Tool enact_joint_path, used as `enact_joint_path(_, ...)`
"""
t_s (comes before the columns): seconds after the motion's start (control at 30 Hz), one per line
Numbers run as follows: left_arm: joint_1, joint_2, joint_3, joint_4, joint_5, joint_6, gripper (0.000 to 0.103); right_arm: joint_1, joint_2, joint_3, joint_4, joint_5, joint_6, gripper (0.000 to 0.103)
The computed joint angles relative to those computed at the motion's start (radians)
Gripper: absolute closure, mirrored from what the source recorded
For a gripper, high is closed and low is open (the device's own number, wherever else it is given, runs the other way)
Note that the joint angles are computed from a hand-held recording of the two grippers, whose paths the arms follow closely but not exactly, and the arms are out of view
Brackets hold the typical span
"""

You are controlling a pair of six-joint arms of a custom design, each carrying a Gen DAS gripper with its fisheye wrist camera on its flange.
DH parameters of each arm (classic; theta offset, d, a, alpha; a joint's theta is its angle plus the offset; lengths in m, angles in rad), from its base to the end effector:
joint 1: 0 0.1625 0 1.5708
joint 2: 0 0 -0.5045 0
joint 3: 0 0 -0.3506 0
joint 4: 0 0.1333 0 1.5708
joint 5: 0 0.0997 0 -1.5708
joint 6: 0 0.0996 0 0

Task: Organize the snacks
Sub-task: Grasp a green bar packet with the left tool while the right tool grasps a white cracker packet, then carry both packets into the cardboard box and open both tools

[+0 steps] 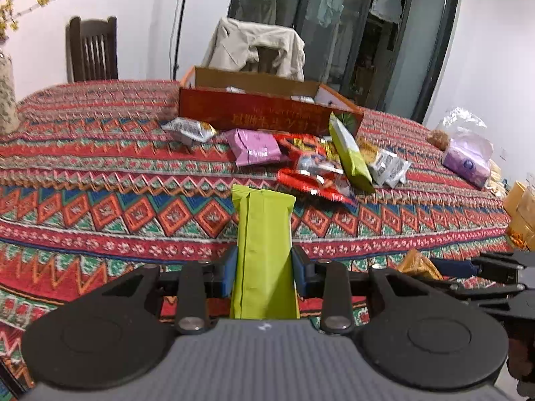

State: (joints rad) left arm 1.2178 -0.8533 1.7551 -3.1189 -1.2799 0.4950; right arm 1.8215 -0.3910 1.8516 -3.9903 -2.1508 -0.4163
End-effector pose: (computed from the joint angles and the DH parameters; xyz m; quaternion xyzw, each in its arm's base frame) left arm -0.0853 -0.6999 0.2515 0.3440 0.8741 -0.3037 0.1594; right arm 0.2327 -0.5912 0.0401 0.1537 -0.8465 0.4195 0.2894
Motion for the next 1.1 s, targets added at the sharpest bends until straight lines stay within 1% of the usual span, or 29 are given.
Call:
enact_joint_path(0.1,-0.007,-0.016,0.028,-0.037,-0.005,-0.001,0.068,0.011,0.01,0.003,-0.042,-0.021,-0.019,0.063)
enact_joint_path(0.17,-0.009,-0.025,0.039,-0.043,-0.006,0.0,0.068,0.015,0.006,0.019,-0.07,-0.014,-0.015,0.063)
enact_joint_path(0.37,-0.013,-0.037,0.055,-0.057,-0.003,-0.006,0.068,0.013,0.006,0.031,-0.1,0.0,-0.012,0.063)
enact_joint_path(0.5,-0.01,-0.028,0.026,-0.029,-0.023,-0.019,0.068,0.012,0.008,0.022,-0.104,0.013,-0.009,0.063)
enact_joint_path(0.67,-0.003,0.002,-0.069,0.033,-0.082,-0.029,0.068,0.004,-0.009,-0.003,-0.1,0.046,-0.015,0.063)
enact_joint_path(0.73,-0.001,0.026,-0.131,0.067,-0.109,-0.027,0.068,-0.002,-0.023,-0.022,-0.091,0.069,-0.022,0.063)
enact_joint_path(0.83,0.0,0.082,-0.266,0.137,-0.14,-0.024,0.068,-0.01,-0.042,-0.074,-0.055,0.096,-0.047,0.063)
enact_joint_path(0.9,-0.001,0.137,-0.394,0.209,-0.136,-0.064,0.068,-0.015,-0.05,-0.136,-0.017,0.11,-0.08,0.063)
enact_joint_path(1.0,-0.003,0.22,-0.575,0.296,-0.146,-0.059,0.068,-0.025,-0.052,-0.246,0.046,0.128,-0.121,0.063)
enact_joint_path(1.07,-0.007,0.287,-0.711,0.361,-0.148,-0.042,0.068,-0.038,-0.048,-0.341,0.114,0.14,-0.125,0.063)
enact_joint_path(1.1,-0.009,0.332,-0.803,0.408,-0.143,-0.053,0.068,-0.047,-0.043,-0.405,0.167,0.144,-0.116,0.063)
